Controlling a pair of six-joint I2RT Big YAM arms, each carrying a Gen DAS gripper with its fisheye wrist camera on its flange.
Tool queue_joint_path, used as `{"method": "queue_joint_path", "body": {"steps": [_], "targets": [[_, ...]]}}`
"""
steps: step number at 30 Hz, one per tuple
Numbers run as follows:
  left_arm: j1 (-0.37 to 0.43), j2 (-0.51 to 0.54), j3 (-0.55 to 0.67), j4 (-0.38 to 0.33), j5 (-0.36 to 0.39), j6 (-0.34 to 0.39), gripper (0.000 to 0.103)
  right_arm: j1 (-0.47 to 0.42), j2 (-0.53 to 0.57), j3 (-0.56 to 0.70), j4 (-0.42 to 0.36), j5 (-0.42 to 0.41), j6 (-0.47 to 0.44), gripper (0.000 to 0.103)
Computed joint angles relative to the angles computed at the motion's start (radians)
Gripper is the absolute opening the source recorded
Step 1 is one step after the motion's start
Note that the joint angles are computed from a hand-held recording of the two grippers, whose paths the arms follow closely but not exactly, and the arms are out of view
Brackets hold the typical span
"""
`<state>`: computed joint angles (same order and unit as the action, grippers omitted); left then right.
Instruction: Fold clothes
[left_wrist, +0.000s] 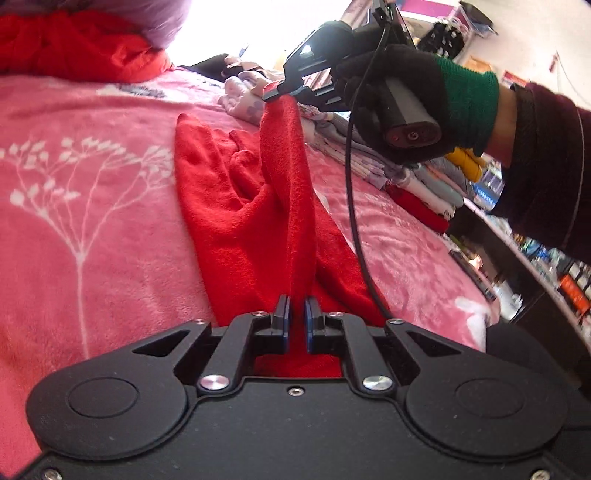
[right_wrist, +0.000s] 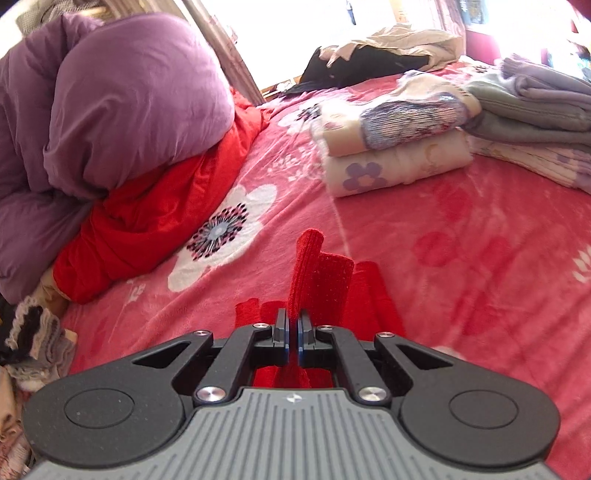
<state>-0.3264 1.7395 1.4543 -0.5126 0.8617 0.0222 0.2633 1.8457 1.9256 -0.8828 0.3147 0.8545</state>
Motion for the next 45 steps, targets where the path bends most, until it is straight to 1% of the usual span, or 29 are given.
{"method": "queue_joint_path", "body": {"steps": [3, 5, 6, 7, 8, 9, 10, 12, 14, 17, 18, 20, 23, 24, 25, 27, 28, 30, 32, 33, 36, 37, 38, 39, 40, 42, 43, 44, 45], "targets": [[0.02, 0.029, 0.038, -0.049, 0.039, -0.062, 0.007, 0.001, 0.063, 0.077, -0.04, -0.022, -0.002, 0.008], [0.029, 0.045, 0.059, -0.078, 0.045, -0.1, 0.008, -0.005, 0.094, 0.112, -0.037, -0.063, 0.0, 0.013], [0.032, 0.045, 0.062, -0.081, 0.043, -0.109, 0.016, -0.008, 0.1, 0.117, -0.021, -0.087, 0.001, 0.022], [0.035, 0.043, 0.062, -0.081, 0.04, -0.114, 0.026, -0.008, 0.092, 0.102, 0.008, -0.096, -0.008, 0.028], [0.037, 0.042, 0.063, -0.08, 0.037, -0.12, 0.03, -0.006, 0.077, 0.081, 0.033, -0.089, -0.029, 0.038], [0.04, 0.039, 0.062, -0.075, 0.037, -0.131, 0.038, -0.004, 0.062, 0.06, 0.058, -0.083, -0.051, 0.04], [0.042, 0.037, 0.061, -0.069, 0.036, -0.144, 0.047, -0.002, 0.047, 0.04, 0.083, -0.077, -0.072, 0.041], [0.048, 0.032, 0.06, -0.056, 0.035, -0.169, 0.047, -0.001, 0.001, -0.027, 0.143, -0.075, -0.117, 0.042], [0.048, 0.029, 0.058, -0.037, 0.02, -0.199, 0.047, 0.013, -0.065, -0.131, 0.201, -0.057, -0.187, 0.043], [0.042, 0.02, 0.046, -0.001, 0.019, -0.233, 0.046, 0.037, -0.156, -0.272, 0.279, -0.031, -0.298, 0.043], [0.04, 0.017, 0.042, 0.012, 0.019, -0.245, 0.044, 0.052, -0.182, -0.32, 0.301, -0.024, -0.348, 0.043], [0.03, 0.015, 0.044, 0.013, -0.001, -0.246, 0.041, 0.085, -0.224, -0.403, 0.34, -0.015, -0.438, 0.042], [0.006, 0.024, 0.062, -0.018, -0.054, -0.218, 0.025, 0.139, -0.259, -0.497, 0.385, -0.011, -0.527, 0.041], [0.0, 0.034, 0.078, -0.059, -0.066, -0.197, 0.011, 0.156, -0.262, -0.514, 0.387, -0.01, -0.544, 0.039], [-0.002, 0.043, 0.09, -0.093, -0.062, -0.193, 0.005, 0.172, -0.253, -0.505, 0.35, 0.0, -0.553, 0.038], [-0.001, 0.063, 0.112, -0.153, -0.039, -0.205, 0.005, 0.186, -0.209, -0.457, 0.217, 0.025, -0.548, 0.039], [0.003, 0.073, 0.121, -0.17, -0.03, -0.224, 0.005, 0.184, -0.204, -0.457, 0.191, 0.021, -0.516, 0.039], [0.012, 0.082, 0.129, -0.184, -0.018, -0.258, 0.005, 0.191, -0.229, -0.488, 0.215, 0.029, -0.457, 0.038], [0.02, 0.086, 0.135, -0.196, -0.008, -0.283, 0.005, 0.205, -0.249, -0.501, 0.237, 0.064, -0.469, 0.038], [0.024, 0.086, 0.137, -0.201, -0.005, -0.295, 0.005, 0.21, -0.265, -0.522, 0.278, 0.066, -0.485, 0.038], [0.03, 0.074, 0.143, -0.22, -0.01, -0.273, 0.005, 0.223, -0.295, -0.568, 0.379, 0.067, -0.53, 0.038], [0.032, 0.063, 0.137, -0.208, -0.02, -0.266, 0.005, 0.229, -0.297, -0.571, 0.39, 0.071, -0.545, 0.038], [0.033, 0.051, 0.128, -0.189, -0.031, -0.259, 0.006, 0.232, -0.287, -0.557, 0.368, 0.079, -0.548, 0.038], [0.033, 0.035, 0.114, -0.157, -0.049, -0.254, 0.006, 0.233, -0.28, -0.549, 0.354, 0.082, -0.545, 0.038], [0.031, 0.02, 0.097, -0.115, -0.068, -0.252, 0.006, 0.228, -0.281, -0.553, 0.36, 0.072, -0.53, 0.038], [0.025, -0.001, 0.065, -0.032, -0.075, -0.253, 0.006, 0.217, -0.292, -0.574, 0.39, 0.046, -0.503, 0.037], [0.019, -0.011, 0.049, 0.012, -0.084, -0.254, 0.006, 0.212, -0.296, -0.583, 0.403, 0.035, -0.499, 0.032], [0.012, -0.018, 0.037, 0.048, -0.09, -0.243, 0.006, 0.205, -0.297, -0.584, 0.412, 0.024, -0.494, 0.023], [0.007, -0.019, 0.035, 0.062, -0.086, -0.229, 0.006, 0.196, -0.298, -0.582, 0.419, 0.012, -0.483, 0.022]]}}
